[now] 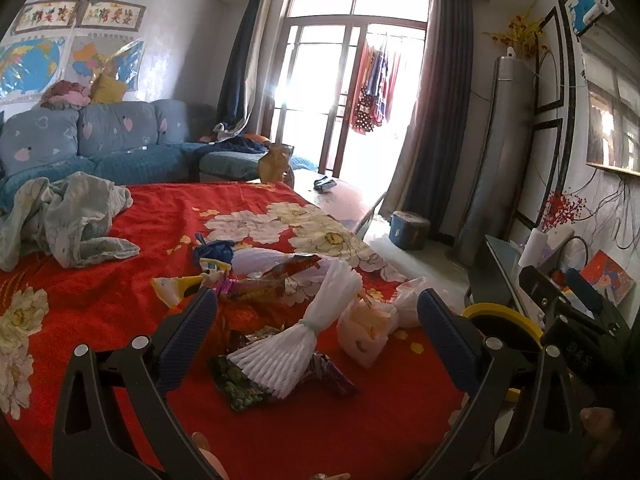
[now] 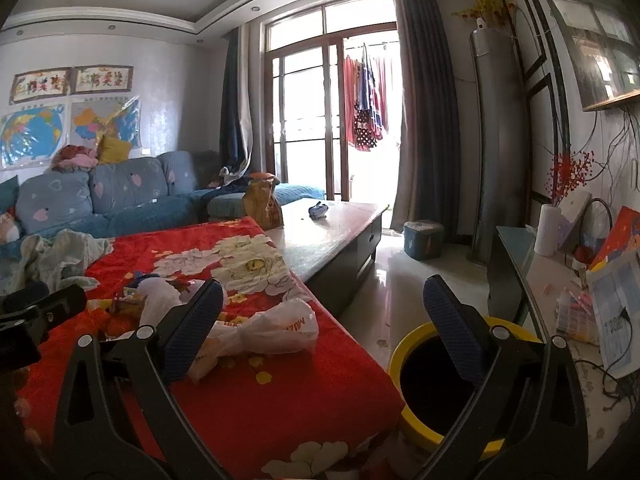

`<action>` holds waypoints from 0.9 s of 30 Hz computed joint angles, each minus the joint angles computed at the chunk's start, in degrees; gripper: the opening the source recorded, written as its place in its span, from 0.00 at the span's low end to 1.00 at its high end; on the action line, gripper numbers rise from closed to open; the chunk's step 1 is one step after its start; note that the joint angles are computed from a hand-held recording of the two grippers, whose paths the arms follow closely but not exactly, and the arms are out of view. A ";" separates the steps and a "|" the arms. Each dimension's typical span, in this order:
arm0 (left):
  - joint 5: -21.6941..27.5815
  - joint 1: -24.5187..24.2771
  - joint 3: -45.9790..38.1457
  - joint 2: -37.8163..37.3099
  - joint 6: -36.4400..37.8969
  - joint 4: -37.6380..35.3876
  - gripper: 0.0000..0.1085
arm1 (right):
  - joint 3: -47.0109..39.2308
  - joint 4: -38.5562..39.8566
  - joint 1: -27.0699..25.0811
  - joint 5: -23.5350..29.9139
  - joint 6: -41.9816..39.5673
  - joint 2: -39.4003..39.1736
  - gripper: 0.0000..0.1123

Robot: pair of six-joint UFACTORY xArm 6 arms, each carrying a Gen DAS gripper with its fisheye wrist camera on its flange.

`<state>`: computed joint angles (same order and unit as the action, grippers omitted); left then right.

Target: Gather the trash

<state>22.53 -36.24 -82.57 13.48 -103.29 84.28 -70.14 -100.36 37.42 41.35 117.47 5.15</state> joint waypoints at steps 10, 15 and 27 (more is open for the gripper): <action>-4.97 1.82 -4.03 4.53 10.91 -12.30 0.89 | -0.75 4.13 -4.54 -5.39 -1.61 0.13 0.82; -5.35 1.95 -9.23 8.64 17.84 -18.45 0.89 | -1.89 7.31 -7.24 -8.32 -4.12 0.81 0.82; -1.08 3.75 -22.05 19.32 51.67 -52.84 0.89 | -11.86 26.85 -14.40 -24.05 -26.95 11.58 0.82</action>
<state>21.45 -32.48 -104.62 32.80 -51.62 31.44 -82.00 -73.51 23.01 17.30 90.51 16.74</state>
